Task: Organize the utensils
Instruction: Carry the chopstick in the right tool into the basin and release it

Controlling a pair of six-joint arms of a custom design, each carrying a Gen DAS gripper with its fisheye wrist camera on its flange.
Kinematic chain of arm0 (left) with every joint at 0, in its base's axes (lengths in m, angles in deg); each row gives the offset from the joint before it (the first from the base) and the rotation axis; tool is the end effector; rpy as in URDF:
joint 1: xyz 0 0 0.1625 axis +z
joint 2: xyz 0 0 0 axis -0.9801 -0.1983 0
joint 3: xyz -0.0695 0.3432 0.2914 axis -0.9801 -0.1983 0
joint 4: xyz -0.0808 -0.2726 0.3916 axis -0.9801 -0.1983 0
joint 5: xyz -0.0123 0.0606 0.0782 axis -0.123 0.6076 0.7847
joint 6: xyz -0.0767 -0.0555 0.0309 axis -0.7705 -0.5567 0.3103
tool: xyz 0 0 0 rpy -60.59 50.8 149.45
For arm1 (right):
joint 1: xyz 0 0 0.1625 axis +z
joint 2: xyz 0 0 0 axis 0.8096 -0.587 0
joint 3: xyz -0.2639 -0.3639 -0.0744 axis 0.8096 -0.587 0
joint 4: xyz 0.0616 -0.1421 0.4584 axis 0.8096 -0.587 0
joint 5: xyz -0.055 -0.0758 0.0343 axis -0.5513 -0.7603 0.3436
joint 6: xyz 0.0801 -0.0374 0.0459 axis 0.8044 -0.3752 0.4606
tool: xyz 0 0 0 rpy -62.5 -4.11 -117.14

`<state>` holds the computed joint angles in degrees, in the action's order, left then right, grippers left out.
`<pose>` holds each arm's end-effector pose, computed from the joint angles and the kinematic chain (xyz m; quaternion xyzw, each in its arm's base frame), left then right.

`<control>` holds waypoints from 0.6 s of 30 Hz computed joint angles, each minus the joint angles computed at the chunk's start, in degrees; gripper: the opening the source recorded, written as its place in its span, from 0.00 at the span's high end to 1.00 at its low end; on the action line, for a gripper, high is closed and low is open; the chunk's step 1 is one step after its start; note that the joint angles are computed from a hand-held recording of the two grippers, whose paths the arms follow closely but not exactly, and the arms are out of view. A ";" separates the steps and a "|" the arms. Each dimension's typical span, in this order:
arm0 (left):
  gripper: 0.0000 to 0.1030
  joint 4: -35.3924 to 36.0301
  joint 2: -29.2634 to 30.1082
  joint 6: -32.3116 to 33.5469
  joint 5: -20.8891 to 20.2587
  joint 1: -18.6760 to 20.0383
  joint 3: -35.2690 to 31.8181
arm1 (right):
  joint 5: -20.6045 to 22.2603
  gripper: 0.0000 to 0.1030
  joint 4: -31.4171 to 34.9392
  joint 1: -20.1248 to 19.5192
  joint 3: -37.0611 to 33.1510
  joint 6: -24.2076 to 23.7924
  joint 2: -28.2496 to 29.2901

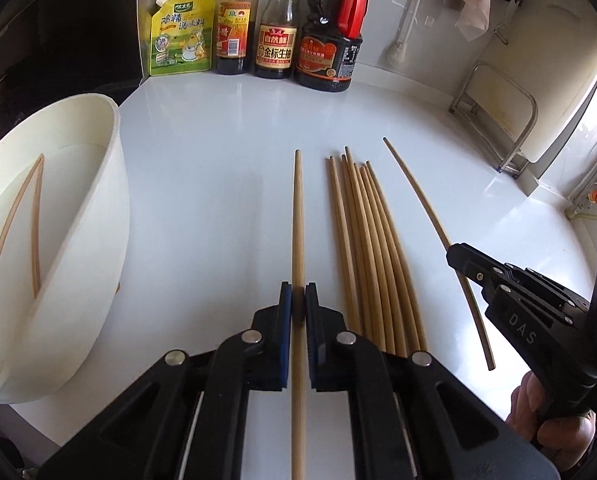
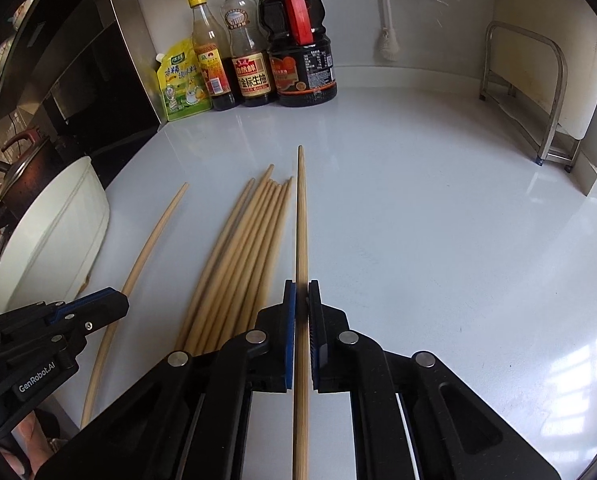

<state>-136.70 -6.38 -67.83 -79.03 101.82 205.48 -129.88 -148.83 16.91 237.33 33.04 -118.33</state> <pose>-0.3889 -0.3835 -0.0536 0.1873 0.9141 -0.2457 0.2626 -0.0067 -0.3722 0.3156 0.1170 -0.8960 0.3277 0.2759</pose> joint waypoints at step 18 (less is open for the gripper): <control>0.93 13.48 -25.66 -8.20 15.54 -1.88 11.74 | -0.98 0.94 -2.52 25.41 -2.09 10.78 11.37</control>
